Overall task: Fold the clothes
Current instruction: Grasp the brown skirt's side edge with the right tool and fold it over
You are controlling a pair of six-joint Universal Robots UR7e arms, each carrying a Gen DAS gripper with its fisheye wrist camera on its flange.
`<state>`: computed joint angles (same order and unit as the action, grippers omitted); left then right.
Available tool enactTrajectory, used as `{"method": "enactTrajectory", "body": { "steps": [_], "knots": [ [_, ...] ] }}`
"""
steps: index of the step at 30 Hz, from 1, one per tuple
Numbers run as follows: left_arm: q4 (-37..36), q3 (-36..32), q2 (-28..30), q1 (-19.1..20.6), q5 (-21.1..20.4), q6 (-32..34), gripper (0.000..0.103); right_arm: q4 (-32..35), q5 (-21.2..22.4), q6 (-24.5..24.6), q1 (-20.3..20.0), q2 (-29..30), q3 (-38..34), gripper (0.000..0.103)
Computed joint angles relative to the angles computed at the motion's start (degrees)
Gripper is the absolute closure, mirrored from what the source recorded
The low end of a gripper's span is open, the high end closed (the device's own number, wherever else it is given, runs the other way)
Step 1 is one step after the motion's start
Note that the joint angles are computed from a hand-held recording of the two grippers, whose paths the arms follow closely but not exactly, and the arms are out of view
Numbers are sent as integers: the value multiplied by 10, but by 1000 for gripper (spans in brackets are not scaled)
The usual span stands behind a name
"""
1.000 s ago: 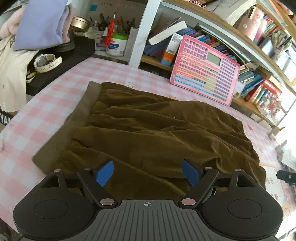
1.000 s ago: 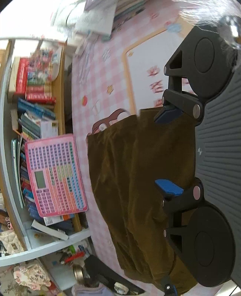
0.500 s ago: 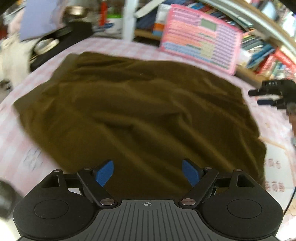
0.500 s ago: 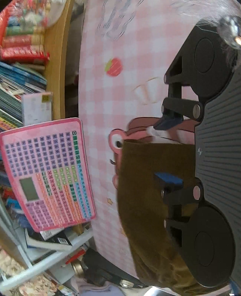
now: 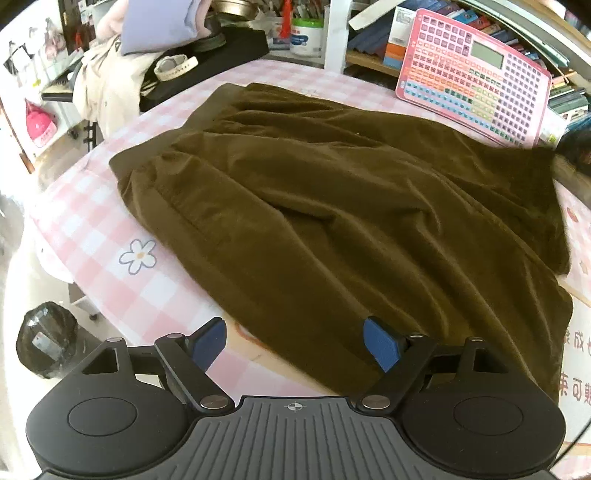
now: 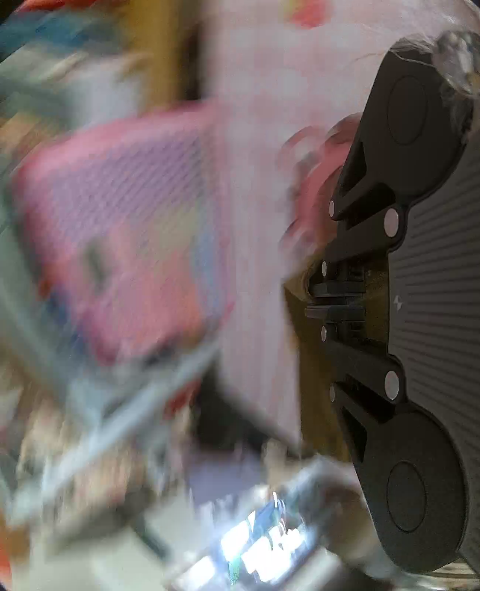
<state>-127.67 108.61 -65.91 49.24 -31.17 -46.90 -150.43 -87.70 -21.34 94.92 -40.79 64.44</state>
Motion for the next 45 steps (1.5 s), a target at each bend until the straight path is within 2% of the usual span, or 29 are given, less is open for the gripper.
{"method": "enactTrajectory", "body": {
  "steps": [1,2,3,5,8,10,11,13,16,19,21,23,25,27,30,32,34,38,42,45],
  "knots": [
    [6,-5,4,0,-1,-5,19,-17,-19,-26,7,1,-4,99],
    [10,-9,7,0,-2,-8,19,-35,-62,-37,16,12,-21,99],
    [11,-11,9,0,-1,-7,19,-52,-106,-39,21,31,-46,99],
    [12,-12,11,-3,2,-6,19,-50,-150,-31,16,77,-119,99],
    [15,-14,14,-9,7,-4,19,55,-199,-19,6,154,-256,98],
    [23,-12,12,-11,9,-12,19,117,-246,-32,4,196,-324,95],
    [30,-12,10,-12,10,-19,19,112,-266,-44,4,201,-325,83],
    [44,-10,5,-14,12,-36,19,64,-274,-36,4,166,-255,64],
    [51,-4,-2,-13,13,-51,19,-16,-263,-21,3,99,-129,66],
    [39,-4,-1,-10,9,-49,19,-77,-244,-65,10,31,7,72],
    [21,-5,2,-8,5,-35,19,-79,-235,-86,14,10,54,76],
    [2,-7,8,-8,2,-12,19,-94,-264,-124,19,7,80,83],
    [-14,-8,13,-8,-1,9,19,-120,-296,-149,17,20,78,80],
    [-17,-6,12,-10,0,19,19,-116,-288,-125,10,23,63,73],
    [-10,0,4,-13,8,6,19,-104,-301,-111,12,29,47,73],
    [-13,5,-5,-13,20,0,19,-129,-300,-121,19,19,66,72],
    [-27,9,-12,-11,32,1,19,-156,-279,-116,26,-6,105,72],
    [-107,1,-10,6,46,72,19,-140,-226,-53,35,-69,192,71],
    [-211,-27,10,34,54,194,19,-126,-220,-31,47,-111,270,71],
    [-321,-61,33,62,30,322,22,-130,-237,-23,60,-125,314,70]
  ]
}}
